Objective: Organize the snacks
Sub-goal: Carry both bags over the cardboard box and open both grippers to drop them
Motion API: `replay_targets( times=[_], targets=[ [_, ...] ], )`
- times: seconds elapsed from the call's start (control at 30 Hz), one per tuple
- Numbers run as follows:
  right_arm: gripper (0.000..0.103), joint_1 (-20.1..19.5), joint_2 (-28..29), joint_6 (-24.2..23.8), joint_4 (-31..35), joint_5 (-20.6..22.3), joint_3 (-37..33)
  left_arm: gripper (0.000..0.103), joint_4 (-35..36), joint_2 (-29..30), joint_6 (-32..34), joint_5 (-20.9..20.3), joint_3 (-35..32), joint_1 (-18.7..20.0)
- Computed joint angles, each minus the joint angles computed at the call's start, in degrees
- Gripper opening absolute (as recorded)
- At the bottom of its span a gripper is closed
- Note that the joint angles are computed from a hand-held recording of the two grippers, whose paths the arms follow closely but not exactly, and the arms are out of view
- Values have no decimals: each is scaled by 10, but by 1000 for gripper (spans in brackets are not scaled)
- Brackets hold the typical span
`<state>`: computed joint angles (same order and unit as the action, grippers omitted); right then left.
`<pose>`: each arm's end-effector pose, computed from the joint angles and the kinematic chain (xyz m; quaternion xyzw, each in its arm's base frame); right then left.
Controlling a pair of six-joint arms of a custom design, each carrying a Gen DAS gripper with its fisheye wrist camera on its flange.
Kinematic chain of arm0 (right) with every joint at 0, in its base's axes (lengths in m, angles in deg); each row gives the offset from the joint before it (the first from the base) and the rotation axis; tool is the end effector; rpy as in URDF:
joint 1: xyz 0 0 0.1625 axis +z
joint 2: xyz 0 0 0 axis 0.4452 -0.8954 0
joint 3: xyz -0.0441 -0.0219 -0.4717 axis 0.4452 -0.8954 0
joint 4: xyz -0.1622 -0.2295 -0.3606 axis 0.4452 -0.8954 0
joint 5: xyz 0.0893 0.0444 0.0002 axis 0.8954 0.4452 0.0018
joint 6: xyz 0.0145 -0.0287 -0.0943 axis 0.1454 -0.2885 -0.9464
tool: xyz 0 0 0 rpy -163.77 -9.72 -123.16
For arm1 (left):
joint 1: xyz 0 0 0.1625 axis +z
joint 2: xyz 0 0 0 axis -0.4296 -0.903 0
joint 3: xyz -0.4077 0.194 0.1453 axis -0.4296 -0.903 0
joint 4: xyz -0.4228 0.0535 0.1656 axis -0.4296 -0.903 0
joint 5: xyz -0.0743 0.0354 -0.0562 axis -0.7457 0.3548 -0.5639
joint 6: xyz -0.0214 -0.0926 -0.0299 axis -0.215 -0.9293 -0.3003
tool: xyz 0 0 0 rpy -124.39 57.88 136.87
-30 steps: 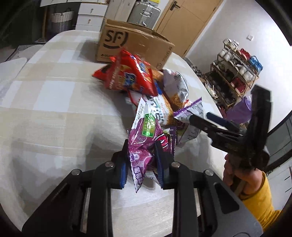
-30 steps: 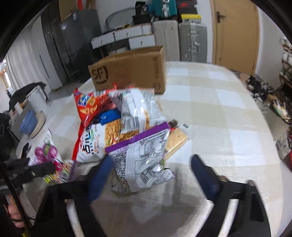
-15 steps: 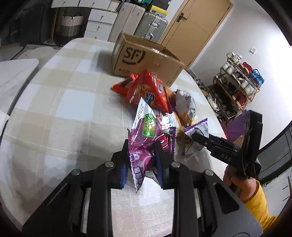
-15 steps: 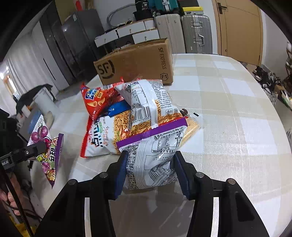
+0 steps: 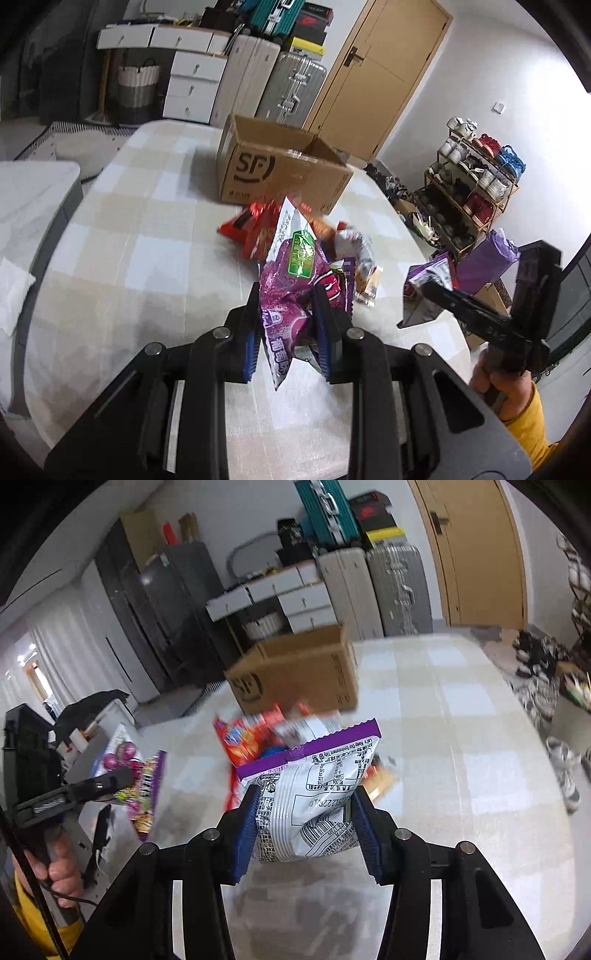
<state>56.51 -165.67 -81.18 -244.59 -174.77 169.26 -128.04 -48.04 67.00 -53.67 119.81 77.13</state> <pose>0.0566 -0.4368 0.2964 0.0591 -0.8560 0.4595 0.2292 -0.2510 -0.5742 0.2107 0.3231 0.9185 -0.2185 0.0656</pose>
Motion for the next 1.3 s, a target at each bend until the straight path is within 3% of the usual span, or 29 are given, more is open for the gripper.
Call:
replay_targets(
  times=[0.27, 0.53, 1.03, 1.3],
  targets=[
    [49, 58, -27, -20, 62, -1, -56, 22, -23, 12, 24, 24, -37, -27],
    [49, 74, -17, 7, 174, 21, -161, 22, -3, 59, 44, 51, -127, -40],
    [49, 72, 113, 20, 319, 10, -398, 22, 116, 230, 46, 86, -390, -27],
    [49, 48, 171, 26, 375, -4, -471, 22, 184, 333, 50, 103, -532, -4]
  ],
)
